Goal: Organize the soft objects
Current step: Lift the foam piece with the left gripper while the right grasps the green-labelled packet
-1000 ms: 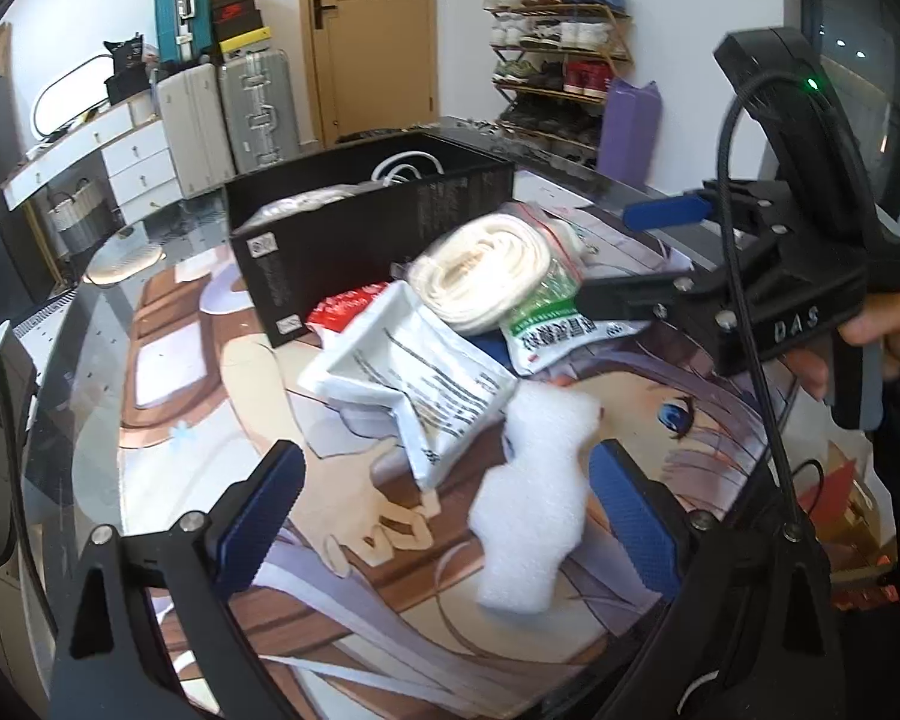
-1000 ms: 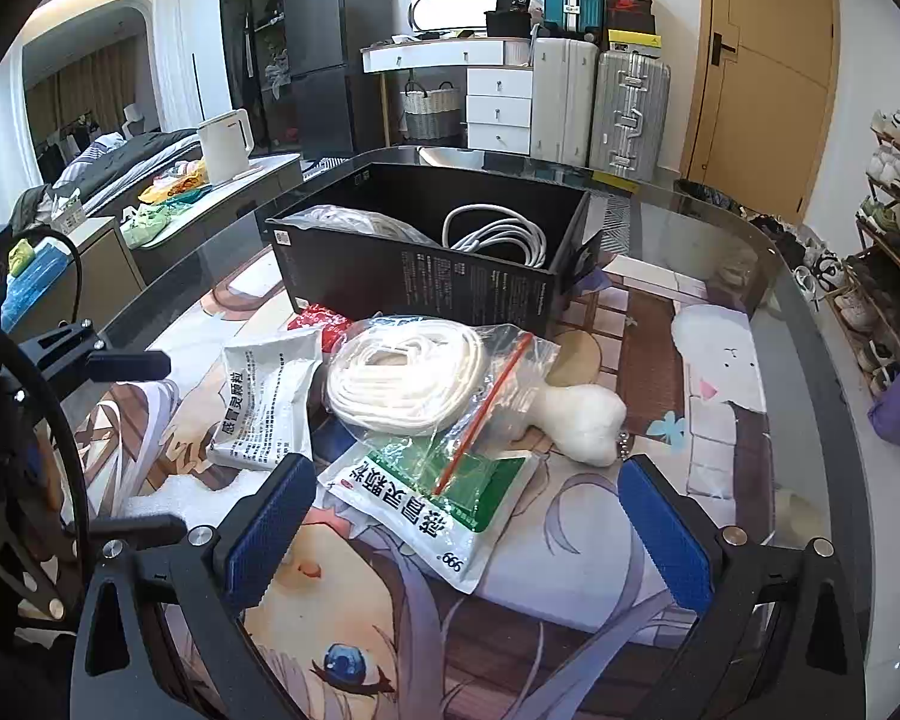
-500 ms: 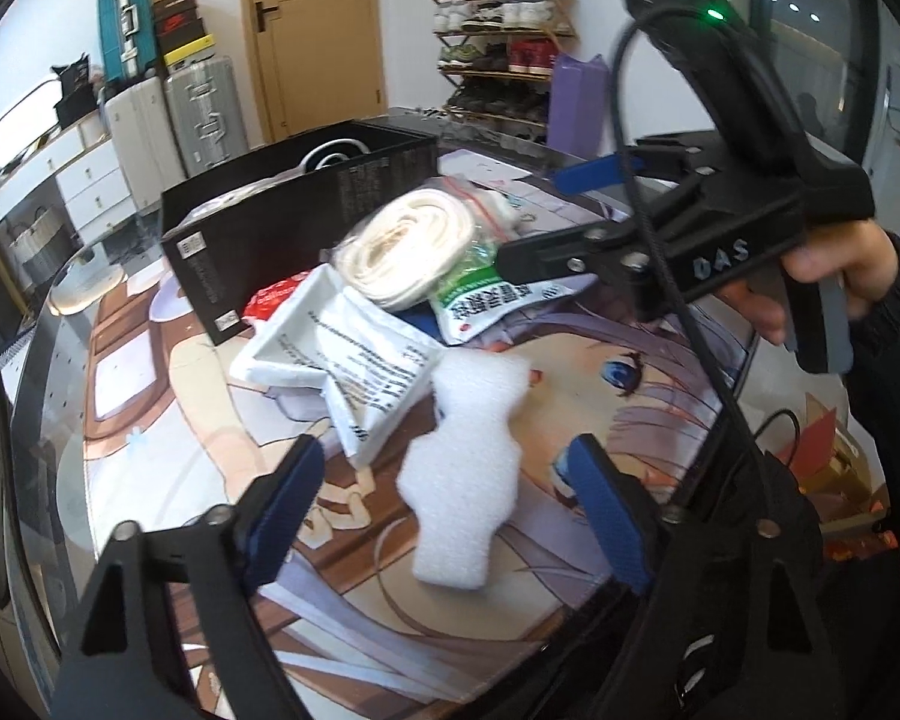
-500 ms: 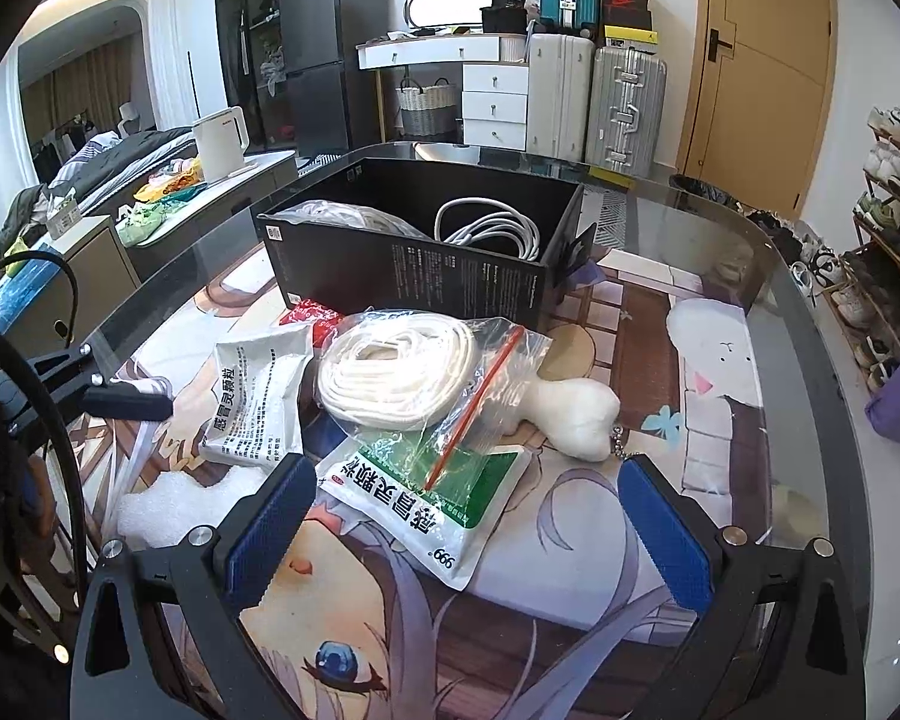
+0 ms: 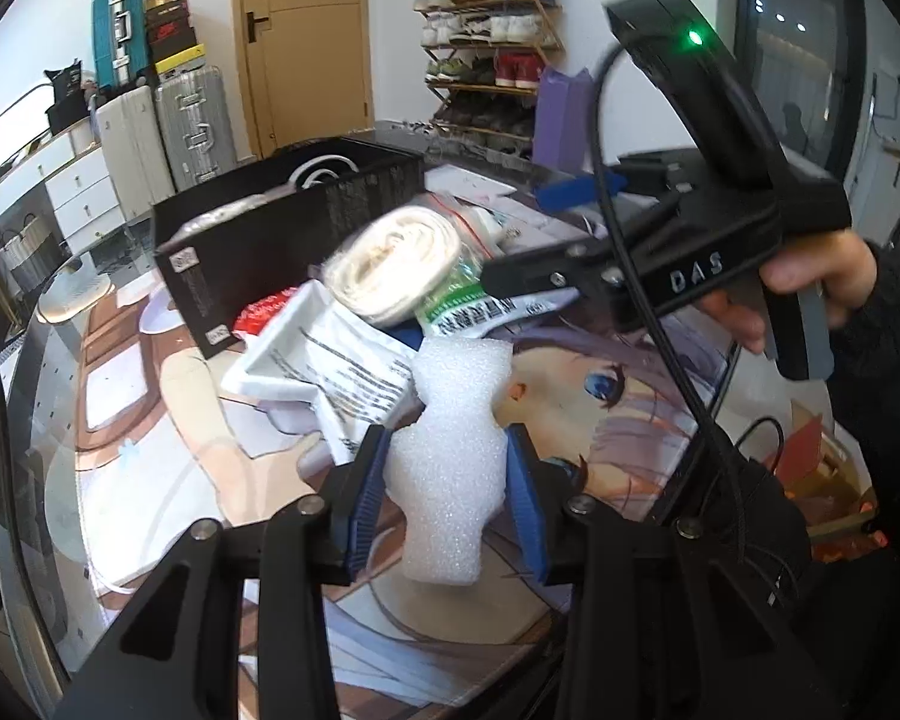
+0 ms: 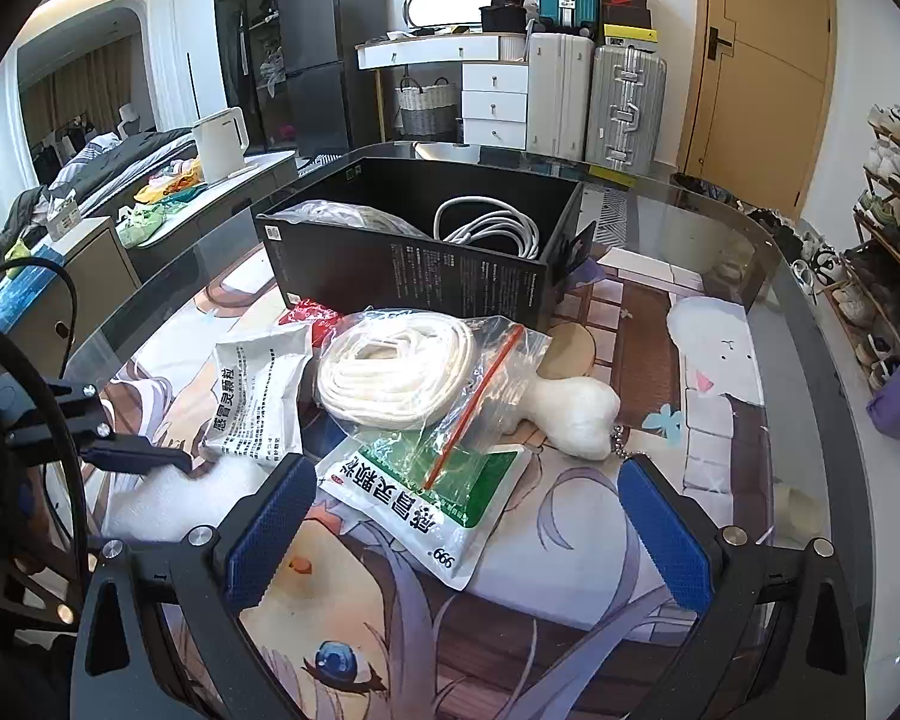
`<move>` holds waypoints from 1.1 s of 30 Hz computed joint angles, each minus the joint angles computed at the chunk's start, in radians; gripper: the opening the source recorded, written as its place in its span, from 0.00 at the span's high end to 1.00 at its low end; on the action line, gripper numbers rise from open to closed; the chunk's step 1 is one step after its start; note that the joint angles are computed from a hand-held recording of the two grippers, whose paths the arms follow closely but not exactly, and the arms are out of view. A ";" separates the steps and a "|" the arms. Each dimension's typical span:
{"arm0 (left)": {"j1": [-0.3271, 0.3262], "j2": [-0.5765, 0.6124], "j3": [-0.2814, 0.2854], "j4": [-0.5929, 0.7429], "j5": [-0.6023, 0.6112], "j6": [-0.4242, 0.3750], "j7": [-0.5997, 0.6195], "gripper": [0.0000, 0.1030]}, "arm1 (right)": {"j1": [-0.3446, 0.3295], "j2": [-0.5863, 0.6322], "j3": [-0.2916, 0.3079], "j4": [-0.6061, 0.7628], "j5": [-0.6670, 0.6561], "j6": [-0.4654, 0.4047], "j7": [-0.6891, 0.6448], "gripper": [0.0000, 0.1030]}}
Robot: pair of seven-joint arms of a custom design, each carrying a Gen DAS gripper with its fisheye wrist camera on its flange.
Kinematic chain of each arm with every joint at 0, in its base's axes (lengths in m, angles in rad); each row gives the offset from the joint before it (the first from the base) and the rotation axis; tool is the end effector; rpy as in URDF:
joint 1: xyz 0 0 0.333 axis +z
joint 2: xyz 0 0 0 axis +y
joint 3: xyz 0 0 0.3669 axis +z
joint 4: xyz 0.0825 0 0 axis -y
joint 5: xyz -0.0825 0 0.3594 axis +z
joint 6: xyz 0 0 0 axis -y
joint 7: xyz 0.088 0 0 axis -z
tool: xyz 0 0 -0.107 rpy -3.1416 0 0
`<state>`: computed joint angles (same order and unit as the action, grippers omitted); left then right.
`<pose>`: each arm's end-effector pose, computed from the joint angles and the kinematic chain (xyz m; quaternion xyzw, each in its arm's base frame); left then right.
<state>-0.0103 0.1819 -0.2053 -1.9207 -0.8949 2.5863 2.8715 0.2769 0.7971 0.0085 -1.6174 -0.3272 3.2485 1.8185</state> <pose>0.6130 -0.1108 0.5097 -0.3307 0.8598 -0.3673 0.1279 0.7162 0.2414 0.3067 -0.7560 0.5160 -0.2396 0.3238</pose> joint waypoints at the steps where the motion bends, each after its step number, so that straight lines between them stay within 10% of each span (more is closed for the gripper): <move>1: 0.000 0.003 0.000 0.004 -0.005 0.005 -0.004 0.64 | 0.000 0.000 -0.001 0.000 0.001 0.001 0.001 0.01; 18: 0.037 0.071 -0.018 0.076 -0.135 0.209 -0.132 0.64 | -0.004 0.009 -0.004 0.011 0.018 0.006 0.025 0.01; 33: 0.064 0.133 -0.042 0.102 0.033 0.291 -0.335 0.63 | 0.118 0.045 -0.217 0.076 0.051 -0.082 0.173 0.01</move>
<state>0.0537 0.3153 -0.2478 -1.8184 -0.8617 2.8771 2.5369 0.3953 0.8419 -0.2086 -1.5413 -0.2761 3.1664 1.9917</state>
